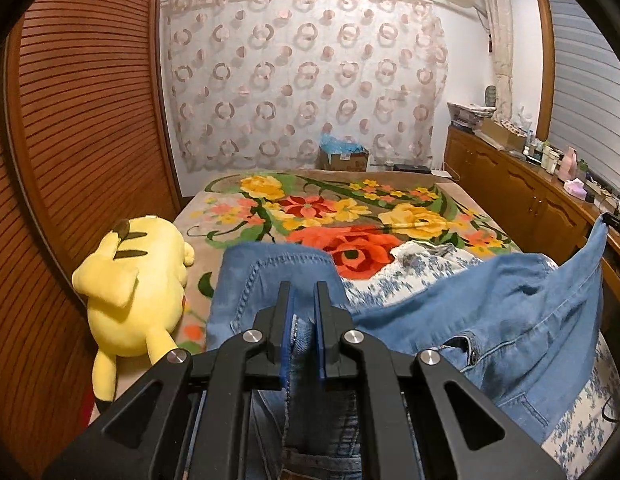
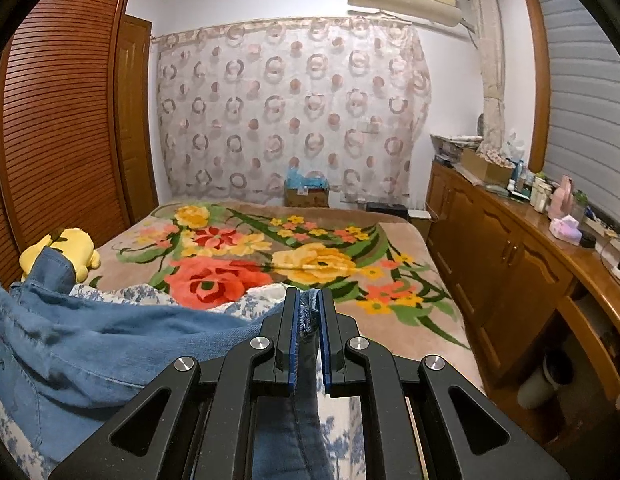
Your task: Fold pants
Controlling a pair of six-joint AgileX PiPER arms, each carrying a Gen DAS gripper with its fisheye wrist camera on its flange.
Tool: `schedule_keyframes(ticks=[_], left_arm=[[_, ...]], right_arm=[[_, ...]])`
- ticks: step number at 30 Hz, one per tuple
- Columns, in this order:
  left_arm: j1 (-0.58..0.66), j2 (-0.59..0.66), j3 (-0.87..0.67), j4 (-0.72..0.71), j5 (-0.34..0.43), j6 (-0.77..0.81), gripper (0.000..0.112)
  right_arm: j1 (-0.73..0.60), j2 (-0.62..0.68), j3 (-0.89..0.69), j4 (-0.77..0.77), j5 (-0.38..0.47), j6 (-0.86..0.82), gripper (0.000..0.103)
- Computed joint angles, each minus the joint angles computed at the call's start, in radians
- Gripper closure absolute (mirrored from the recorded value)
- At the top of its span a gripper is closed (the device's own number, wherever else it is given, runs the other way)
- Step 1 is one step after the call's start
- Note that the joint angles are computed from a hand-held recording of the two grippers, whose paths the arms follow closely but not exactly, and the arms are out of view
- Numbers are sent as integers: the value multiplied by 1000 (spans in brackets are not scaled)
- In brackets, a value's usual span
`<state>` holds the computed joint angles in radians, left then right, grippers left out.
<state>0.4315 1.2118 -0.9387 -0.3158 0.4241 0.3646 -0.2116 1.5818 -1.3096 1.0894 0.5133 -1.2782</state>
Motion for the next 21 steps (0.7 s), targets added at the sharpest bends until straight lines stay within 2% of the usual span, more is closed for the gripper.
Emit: schedule_keyframes(ticks=[4,7,8,9,11,13,16,17,21], left_arm=[[6,52,-54,37,-17,-29,102],[-17,107,-88,179,-57,-155,102],[-17,139,-105,185,-60,-166,102],[-12,166,-118,159,-60,-144,102],[-20,219,-138,193,-70,-184,102],[-29,250,-145,234,-73,-235,102],[-50,253,-132,394,-91,-406,100],[-55,246,-123,452,-96,-462,97],[-57,221,-106,459,-85,-462,53]], right_arm=[[16,43,-76,-32,-14,37,94],[38,92,-114,-45,-38,41,94],[50,109,-123,-56,-50,45,94],[69,128,-138,-88,-67,69,94],[104,170,-170,-160,-94,128,94],[140,220,-221,-302,-114,257,94],[162,279,-260,-445,-102,395,94],[165,287,-264,-476,-95,429,94],[176,265,-207,-506,-118,440,94]])
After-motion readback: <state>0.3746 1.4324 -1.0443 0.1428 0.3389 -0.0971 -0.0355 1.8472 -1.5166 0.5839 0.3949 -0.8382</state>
